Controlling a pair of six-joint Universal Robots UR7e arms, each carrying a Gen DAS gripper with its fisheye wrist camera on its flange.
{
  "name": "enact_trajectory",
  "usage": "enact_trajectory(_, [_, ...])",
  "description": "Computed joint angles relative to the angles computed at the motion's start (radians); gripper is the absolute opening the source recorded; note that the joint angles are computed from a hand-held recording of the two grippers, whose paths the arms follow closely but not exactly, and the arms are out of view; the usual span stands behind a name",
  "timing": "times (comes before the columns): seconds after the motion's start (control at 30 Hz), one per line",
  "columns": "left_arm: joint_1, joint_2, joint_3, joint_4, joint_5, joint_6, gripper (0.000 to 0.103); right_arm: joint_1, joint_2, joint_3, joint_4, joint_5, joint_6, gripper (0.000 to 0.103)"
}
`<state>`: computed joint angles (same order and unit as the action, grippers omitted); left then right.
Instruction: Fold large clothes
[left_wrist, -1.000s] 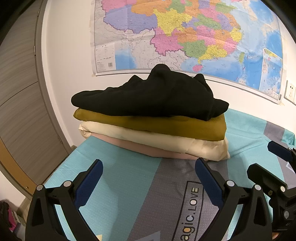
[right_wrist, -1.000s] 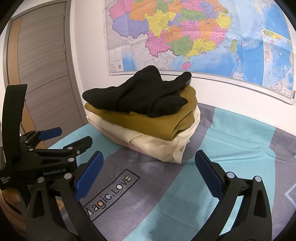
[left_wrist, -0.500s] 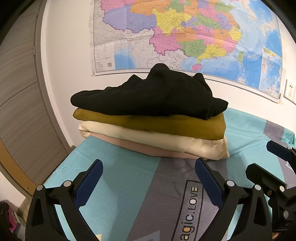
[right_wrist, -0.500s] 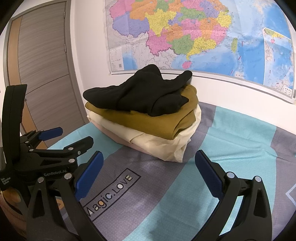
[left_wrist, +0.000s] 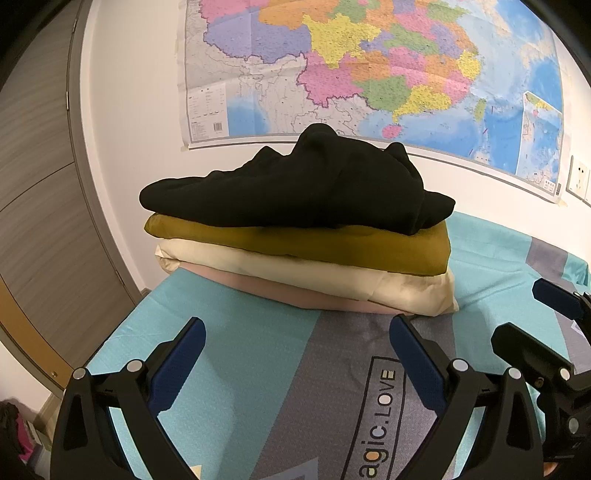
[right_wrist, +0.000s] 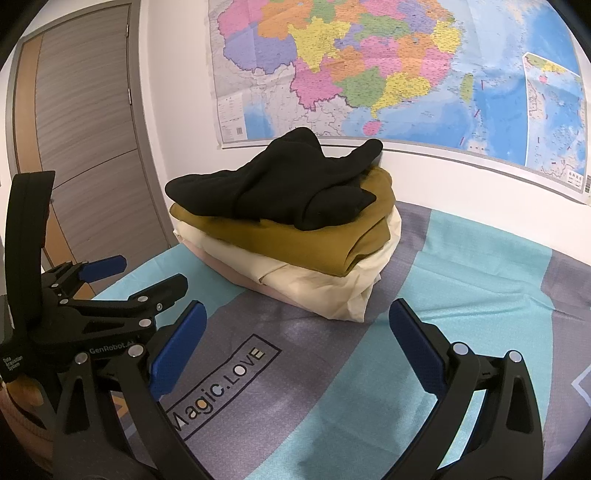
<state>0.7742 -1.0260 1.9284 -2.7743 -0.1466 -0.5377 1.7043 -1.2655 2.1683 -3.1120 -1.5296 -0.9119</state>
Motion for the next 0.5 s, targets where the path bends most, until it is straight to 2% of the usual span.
enact_trajectory(0.5, [0.0,0.0,-0.002,0.018,-0.001,-0.008,0.096,-0.002,-0.001,-0.003,0.006,-0.001,0.005,0.097])
